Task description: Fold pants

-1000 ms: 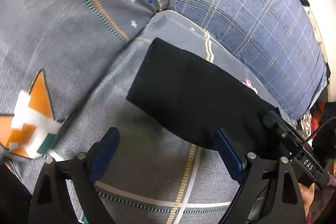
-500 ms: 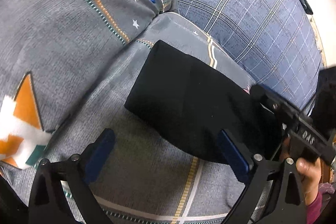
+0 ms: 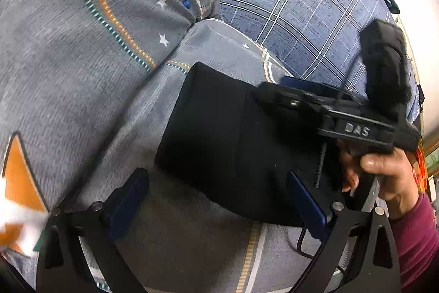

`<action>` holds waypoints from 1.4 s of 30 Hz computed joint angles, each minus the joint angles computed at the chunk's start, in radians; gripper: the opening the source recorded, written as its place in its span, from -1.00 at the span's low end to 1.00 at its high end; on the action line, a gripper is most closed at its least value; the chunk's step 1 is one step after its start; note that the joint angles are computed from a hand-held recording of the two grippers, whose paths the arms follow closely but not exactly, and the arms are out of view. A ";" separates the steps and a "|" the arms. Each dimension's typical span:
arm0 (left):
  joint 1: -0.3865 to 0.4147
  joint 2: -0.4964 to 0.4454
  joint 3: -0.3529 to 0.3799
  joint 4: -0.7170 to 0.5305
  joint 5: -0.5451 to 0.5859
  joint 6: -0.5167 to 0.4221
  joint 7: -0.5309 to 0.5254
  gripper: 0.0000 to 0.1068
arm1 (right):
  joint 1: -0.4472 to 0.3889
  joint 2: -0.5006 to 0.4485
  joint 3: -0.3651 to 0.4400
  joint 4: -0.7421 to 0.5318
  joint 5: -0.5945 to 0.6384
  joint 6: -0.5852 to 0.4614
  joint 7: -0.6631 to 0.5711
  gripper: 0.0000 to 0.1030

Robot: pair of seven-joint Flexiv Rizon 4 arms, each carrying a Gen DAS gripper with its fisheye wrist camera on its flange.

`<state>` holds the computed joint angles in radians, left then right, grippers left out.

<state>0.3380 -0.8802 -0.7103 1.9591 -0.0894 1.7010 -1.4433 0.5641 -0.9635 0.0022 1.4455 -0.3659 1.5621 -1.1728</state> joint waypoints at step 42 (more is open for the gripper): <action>-0.275 -0.041 -0.143 -0.222 -0.031 -0.338 0.458 0.09 | 0.043 0.166 0.148 0.819 0.846 1.122 0.128 0.18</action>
<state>0.0632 -0.9211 -0.8533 1.7371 -0.1200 1.3631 -0.9857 0.6076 -0.7970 0.1499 2.2644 0.4802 2.6842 -1.0447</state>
